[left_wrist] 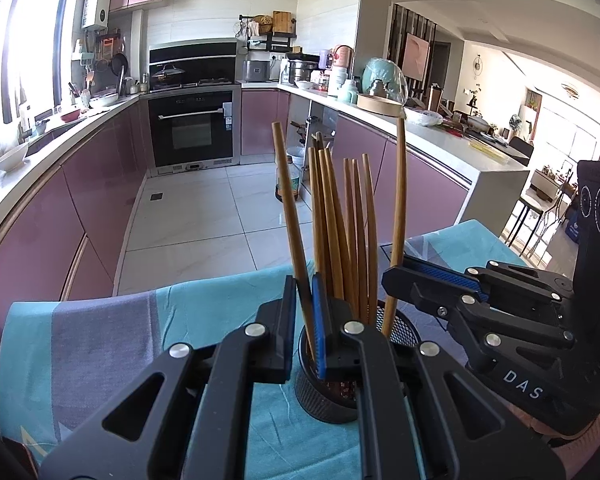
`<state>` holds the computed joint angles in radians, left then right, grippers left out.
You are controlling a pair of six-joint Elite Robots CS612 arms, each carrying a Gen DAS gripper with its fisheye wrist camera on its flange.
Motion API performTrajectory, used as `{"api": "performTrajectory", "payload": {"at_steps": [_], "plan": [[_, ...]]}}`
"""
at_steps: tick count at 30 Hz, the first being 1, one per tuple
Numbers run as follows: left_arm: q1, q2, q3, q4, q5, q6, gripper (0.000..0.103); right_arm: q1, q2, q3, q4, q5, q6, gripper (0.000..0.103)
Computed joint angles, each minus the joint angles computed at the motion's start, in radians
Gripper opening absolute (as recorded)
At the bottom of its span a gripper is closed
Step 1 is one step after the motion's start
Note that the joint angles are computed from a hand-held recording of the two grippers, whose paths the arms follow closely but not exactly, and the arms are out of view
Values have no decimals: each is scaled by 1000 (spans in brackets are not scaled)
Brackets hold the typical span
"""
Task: Organize utensils
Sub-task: 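Lower the chopstick into the mesh cup with the right tool while the left tool lowers its own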
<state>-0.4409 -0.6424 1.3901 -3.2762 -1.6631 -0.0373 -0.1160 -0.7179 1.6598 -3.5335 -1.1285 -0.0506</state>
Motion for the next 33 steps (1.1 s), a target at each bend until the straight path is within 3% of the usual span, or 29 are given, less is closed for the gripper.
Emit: {"api": "performTrajectory", "payload": {"at_steps": [33], "plan": [[9,31,-62,60,-5,-21,9,5,7,-33,71,-14,21,5]]}}
